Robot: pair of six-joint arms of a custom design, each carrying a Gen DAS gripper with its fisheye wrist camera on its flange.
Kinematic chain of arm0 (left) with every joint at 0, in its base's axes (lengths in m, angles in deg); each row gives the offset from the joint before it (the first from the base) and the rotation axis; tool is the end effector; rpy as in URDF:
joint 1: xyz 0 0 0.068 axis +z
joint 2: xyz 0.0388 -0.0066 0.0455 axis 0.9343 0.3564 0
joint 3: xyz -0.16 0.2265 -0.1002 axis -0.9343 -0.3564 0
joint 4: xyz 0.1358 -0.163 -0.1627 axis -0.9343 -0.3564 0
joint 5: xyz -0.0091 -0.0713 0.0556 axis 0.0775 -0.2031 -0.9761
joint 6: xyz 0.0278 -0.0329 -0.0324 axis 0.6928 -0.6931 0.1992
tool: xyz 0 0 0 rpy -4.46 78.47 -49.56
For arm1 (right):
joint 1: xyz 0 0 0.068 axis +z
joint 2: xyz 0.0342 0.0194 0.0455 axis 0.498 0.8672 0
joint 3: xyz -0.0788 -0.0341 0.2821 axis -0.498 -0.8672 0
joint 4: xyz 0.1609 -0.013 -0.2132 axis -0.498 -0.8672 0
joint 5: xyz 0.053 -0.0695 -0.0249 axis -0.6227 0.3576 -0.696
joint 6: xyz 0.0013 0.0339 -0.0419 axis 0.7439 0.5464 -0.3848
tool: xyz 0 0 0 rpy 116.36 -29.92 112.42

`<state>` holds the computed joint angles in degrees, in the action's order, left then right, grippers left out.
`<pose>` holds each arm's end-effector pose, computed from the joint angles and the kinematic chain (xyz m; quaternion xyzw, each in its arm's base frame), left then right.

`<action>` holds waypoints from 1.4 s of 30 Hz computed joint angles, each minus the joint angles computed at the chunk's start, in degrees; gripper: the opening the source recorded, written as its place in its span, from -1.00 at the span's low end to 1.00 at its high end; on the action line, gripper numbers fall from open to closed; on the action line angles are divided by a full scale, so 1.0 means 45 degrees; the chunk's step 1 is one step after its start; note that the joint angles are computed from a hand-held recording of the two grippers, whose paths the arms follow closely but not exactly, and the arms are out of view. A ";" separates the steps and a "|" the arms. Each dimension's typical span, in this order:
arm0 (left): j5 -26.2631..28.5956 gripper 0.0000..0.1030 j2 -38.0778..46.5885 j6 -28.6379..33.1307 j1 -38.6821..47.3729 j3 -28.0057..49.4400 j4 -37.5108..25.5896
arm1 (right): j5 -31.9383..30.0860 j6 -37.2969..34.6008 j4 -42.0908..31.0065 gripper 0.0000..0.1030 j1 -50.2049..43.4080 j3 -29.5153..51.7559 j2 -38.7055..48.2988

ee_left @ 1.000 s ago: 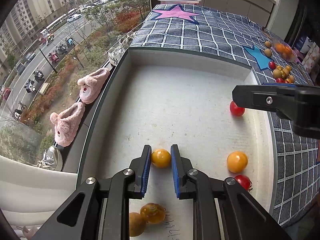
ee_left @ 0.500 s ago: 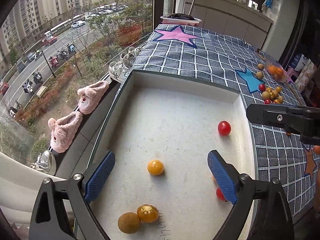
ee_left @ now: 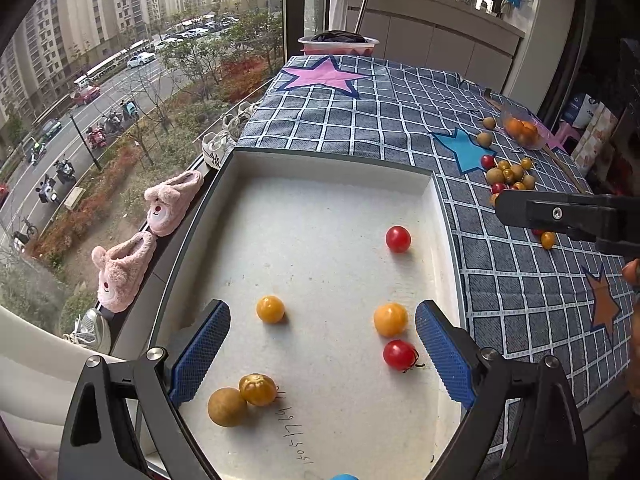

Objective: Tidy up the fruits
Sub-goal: 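Withdraw both open tools from the tray, then move both open tools back over the tomatoes on the tablecloth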

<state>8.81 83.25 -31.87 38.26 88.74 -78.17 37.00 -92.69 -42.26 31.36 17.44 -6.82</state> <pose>0.1405 -0.0734 0.1318 -0.0066 0.9587 -0.0165 0.2838 0.2031 0.0178 0.1568 -0.1447 0.9484 0.1550 0.2359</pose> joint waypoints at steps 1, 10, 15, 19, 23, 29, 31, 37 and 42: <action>-0.0067 0.83 0.0079 -0.0155 -0.0211 0.0089 -0.0166 | -0.0137 -0.0166 -0.0118 0.57 -0.0254 -0.0029 -0.0108; -0.0826 0.83 -0.0613 -0.2064 -0.2297 0.0454 -0.1015 | -0.1651 -0.2638 -0.1439 0.64 -0.3686 -0.0254 -0.0648; -0.1658 0.83 0.0239 -0.3031 -0.3983 0.1203 -0.1440 | -0.2256 -0.4775 -0.1948 0.64 -0.6460 -0.0134 0.0342; -0.1858 0.83 0.1288 -0.3516 -0.5098 0.1953 -0.1445 | -0.2212 -0.6367 -0.1869 0.64 -0.8528 0.0125 0.1605; -0.2263 0.83 0.2601 -0.3836 -0.5954 0.2783 -0.1167 | -0.1863 -0.7225 -0.1328 0.64 -1.0078 0.0608 0.3161; -0.2614 0.83 0.5228 -0.3705 -0.6544 0.4529 -0.0634 | -0.1673 -0.7784 -0.0884 0.64 -1.1259 0.1381 0.4663; -0.2972 0.83 0.6166 -0.3563 -0.6648 0.5189 -0.0675 | -0.1645 -0.7904 -0.0666 0.64 -1.1385 0.1437 0.4828; -0.2926 0.83 0.8227 -0.2892 -0.6137 0.6514 -0.0270 | -0.1570 -0.8058 0.0522 0.64 -1.1290 0.1380 0.5225; -0.2806 0.45 0.9630 -0.2502 -0.5453 0.7417 -0.0017 | -0.1394 -0.7909 0.1930 0.61 -1.0738 0.1247 0.5641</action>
<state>-3.82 126.59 -43.13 13.72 122.12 -78.24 30.73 -128.29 -33.57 -16.97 23.05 18.56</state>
